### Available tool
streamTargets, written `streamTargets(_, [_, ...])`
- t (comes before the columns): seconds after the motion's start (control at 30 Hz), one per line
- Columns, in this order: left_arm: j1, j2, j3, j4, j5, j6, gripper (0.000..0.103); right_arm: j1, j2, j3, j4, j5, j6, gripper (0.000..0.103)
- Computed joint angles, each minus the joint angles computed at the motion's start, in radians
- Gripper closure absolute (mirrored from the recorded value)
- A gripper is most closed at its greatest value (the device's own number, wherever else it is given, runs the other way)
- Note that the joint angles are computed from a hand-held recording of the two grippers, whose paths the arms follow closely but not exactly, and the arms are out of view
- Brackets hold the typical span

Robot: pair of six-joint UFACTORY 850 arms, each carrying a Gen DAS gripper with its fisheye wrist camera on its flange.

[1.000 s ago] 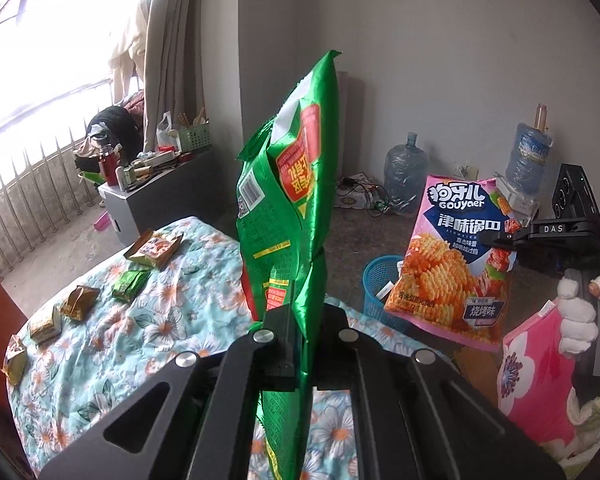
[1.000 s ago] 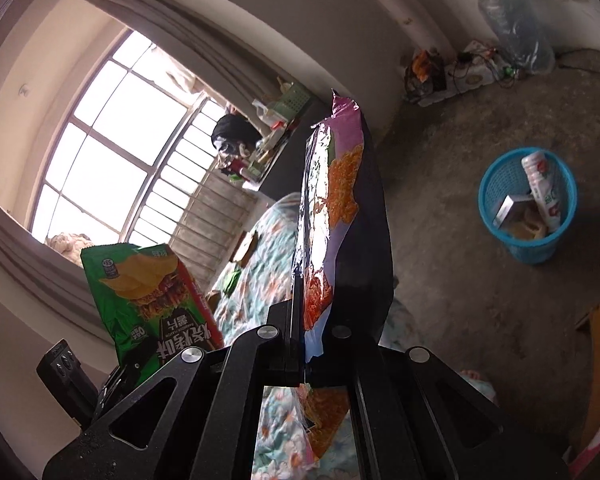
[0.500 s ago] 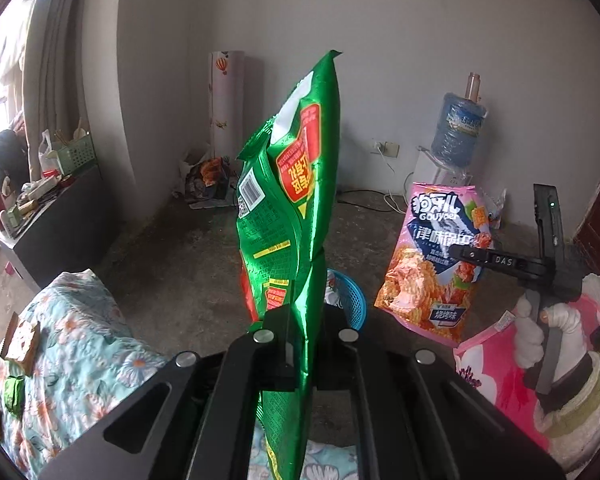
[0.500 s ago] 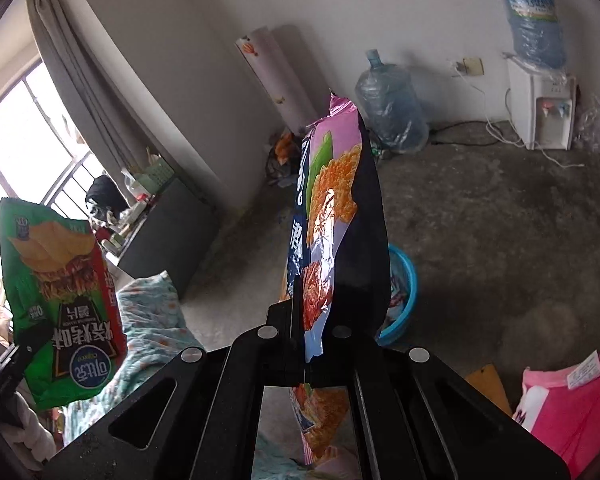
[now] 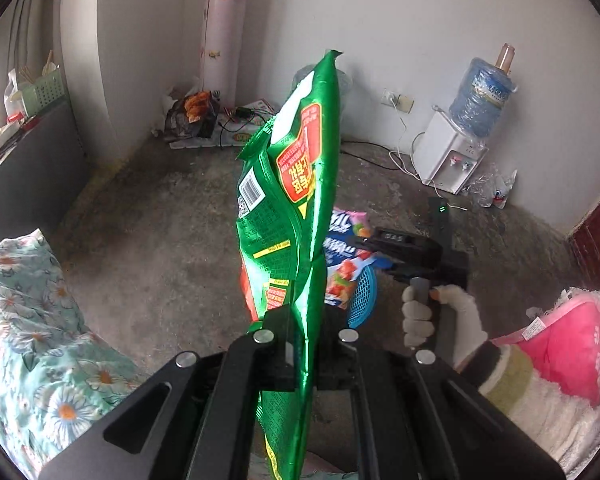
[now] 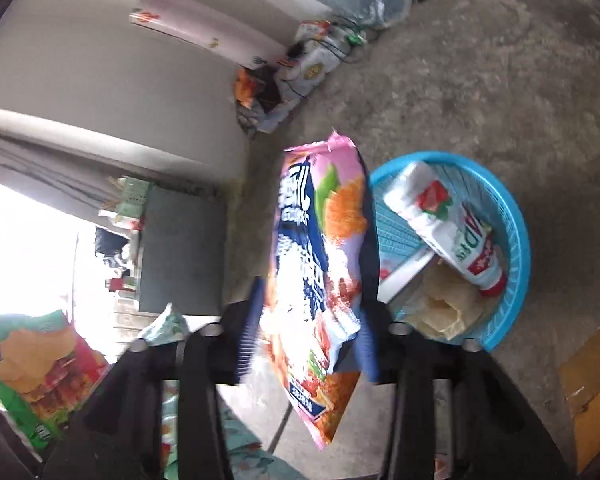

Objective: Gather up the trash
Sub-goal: 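Open both tools over the wastebasket to drop the two bags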

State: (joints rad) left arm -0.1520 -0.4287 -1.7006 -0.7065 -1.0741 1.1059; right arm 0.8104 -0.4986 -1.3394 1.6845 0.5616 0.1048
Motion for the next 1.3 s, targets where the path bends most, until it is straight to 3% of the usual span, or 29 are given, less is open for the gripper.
streamTargets(0.07, [-0.011, -0.038, -0.027, 0.005, -0.029, -0.025, 0.100, -0.028, -0.031, 0.014, 0.023, -0.066, 0.068, 0.057])
streamTargets(0.13, [-0.028, -0.077, -0.057, 0.021, -0.050, -0.068, 0.100, -0.024, -0.036, 0.053, -0.073, -0.080, 0.248, 0.057])
streamTargets(0.2, [-0.034, -0.109, -0.076, 0.028, -0.078, -0.087, 0.100, -0.006, -0.024, 0.087, -0.117, -0.044, 0.316, 0.057])
streamTargets(0.3, [-0.048, -0.156, -0.113, 0.038, -0.104, -0.144, 0.100, 0.015, -0.001, 0.107, -0.089, -0.025, 0.287, 0.057])
streamTargets(0.4, [-0.063, -0.188, -0.142, 0.041, -0.127, -0.187, 0.100, 0.056, 0.034, 0.129, -0.072, 0.052, 0.268, 0.057])
streamTargets(0.47, [-0.089, -0.178, -0.127, 0.076, -0.072, -0.180, 0.100, 0.082, 0.053, 0.144, -0.065, 0.095, 0.256, 0.056])
streamTargets(0.7, [-0.274, -0.115, 0.043, 0.346, 0.330, -0.126, 0.098, 0.164, 0.078, 0.136, 0.131, 0.162, 0.071, 0.056])
streamTargets(0.8, [-0.346, -0.154, 0.083, 0.444, 0.411, -0.143, 0.097, 0.187, 0.074, 0.134, 0.158, 0.163, 0.070, 0.055])
streamTargets(0.9, [-0.378, -0.238, 0.048, 0.480, 0.342, -0.212, 0.095, 0.198, 0.082, 0.148, 0.175, 0.148, 0.101, 0.055])
streamTargets(0.97, [-0.383, -0.278, 0.024, 0.465, 0.287, -0.232, 0.085, 0.207, 0.089, 0.155, 0.187, 0.154, 0.108, 0.055])
streamTargets(1.1, [-0.358, -0.313, -0.029, 0.369, 0.195, -0.234, 0.046, 0.219, 0.097, 0.156, 0.212, 0.155, 0.069, 0.055])
streamTargets(1.2, [-0.321, -0.339, -0.093, 0.240, 0.082, -0.244, 0.037, 0.222, 0.097, 0.158, 0.217, 0.142, 0.064, 0.055])
streamTargets(1.3, [-0.296, -0.364, -0.166, 0.159, -0.027, -0.312, 0.035, 0.229, 0.103, 0.169, 0.177, 0.130, 0.129, 0.055])
